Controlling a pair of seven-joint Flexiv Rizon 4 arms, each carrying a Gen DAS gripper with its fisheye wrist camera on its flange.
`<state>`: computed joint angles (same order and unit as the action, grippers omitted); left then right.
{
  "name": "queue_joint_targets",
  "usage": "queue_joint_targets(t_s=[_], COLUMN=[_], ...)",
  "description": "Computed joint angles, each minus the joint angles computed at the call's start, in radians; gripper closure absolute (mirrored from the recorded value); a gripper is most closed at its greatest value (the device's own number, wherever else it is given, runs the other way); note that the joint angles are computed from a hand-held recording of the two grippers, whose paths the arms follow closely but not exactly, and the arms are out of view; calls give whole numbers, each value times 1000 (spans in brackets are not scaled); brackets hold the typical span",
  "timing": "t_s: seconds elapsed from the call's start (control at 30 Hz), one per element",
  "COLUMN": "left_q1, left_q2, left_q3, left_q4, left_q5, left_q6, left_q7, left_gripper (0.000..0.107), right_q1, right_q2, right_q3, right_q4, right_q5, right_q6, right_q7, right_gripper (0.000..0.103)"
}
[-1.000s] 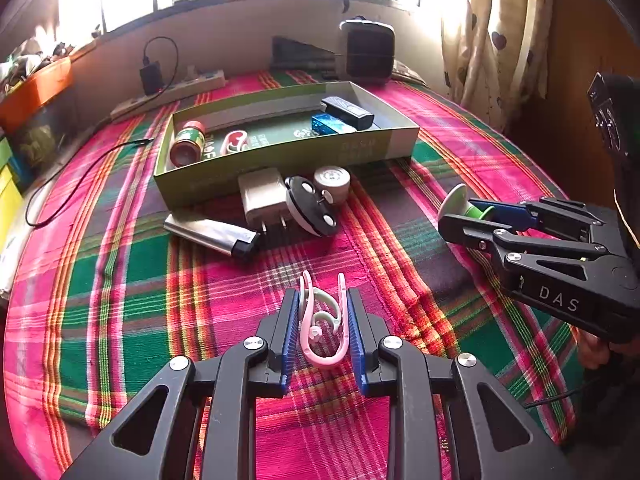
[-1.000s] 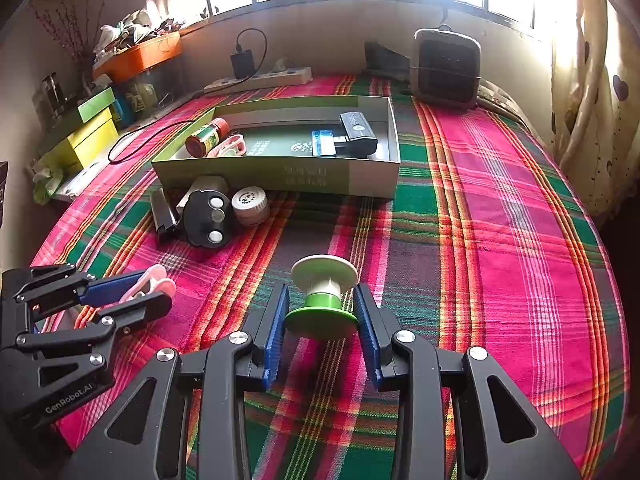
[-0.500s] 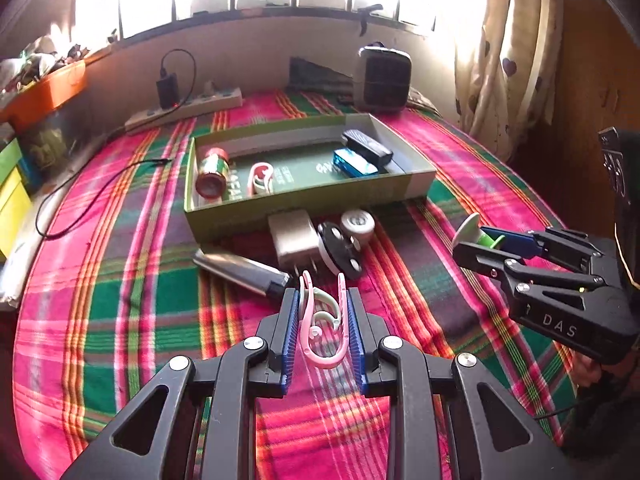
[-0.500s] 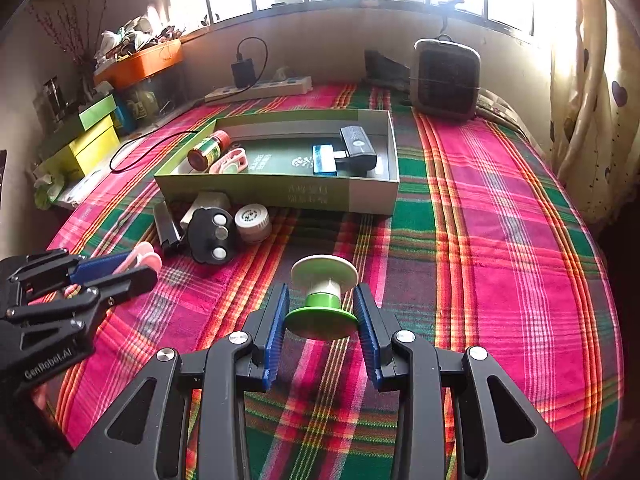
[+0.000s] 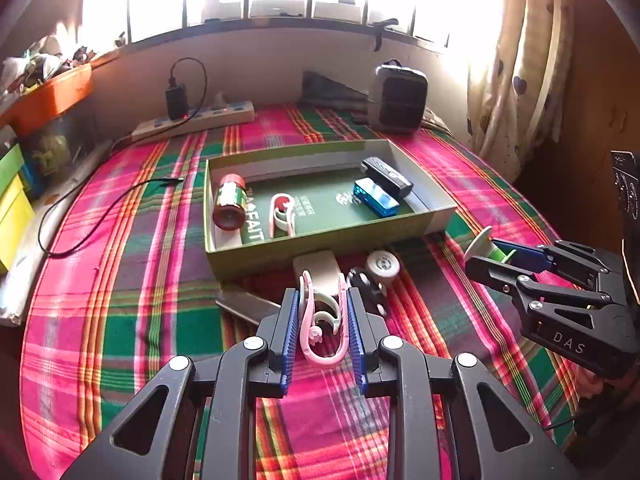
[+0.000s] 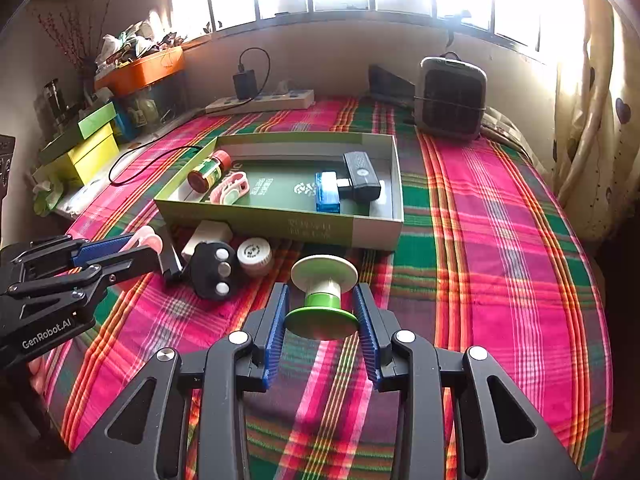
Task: Organize rigid objects
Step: 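Carry the clip in the left tool while the right tool carries the spool into the box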
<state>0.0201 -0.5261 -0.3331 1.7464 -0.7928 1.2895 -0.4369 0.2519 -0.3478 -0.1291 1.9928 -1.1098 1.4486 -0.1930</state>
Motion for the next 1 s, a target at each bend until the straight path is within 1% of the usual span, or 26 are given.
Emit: queue_joint_targets(t_s=[0.17,0.37,0.57,0.63,0.8,1.0], left_q1=[-12,-19,-34,-39,-55,-81], left_q2=[-33,-80,-137,-159,-222,-299], left_q3=[25,41,61,71,94,125], left_q4=[-64,-156,-258,-297,-410,-547], left_q5=[36,86,150,173,230,300], left_q6=[-27,-71,-105,-121,-179,-243], left_q7=[-46,-107,-175,-201,-274,-357], left_gripper=[84,85,84,84,85,84], right_q1=[1,0,9,4,13,6], right_q2=[-12,-38,-78,-96,-135,-199], right_q3=[-6,-2,2,16,19,41], right_q4=[-26,-75,-139,-166,-224,-326], right_q5=[7,73,184,242,345,472], right_q6=[5,-12,-30,-43,-64,-106], right_q7=[-11,-79,-186,-239,-346,-476], right_gripper=[68,68,68,68,68,68])
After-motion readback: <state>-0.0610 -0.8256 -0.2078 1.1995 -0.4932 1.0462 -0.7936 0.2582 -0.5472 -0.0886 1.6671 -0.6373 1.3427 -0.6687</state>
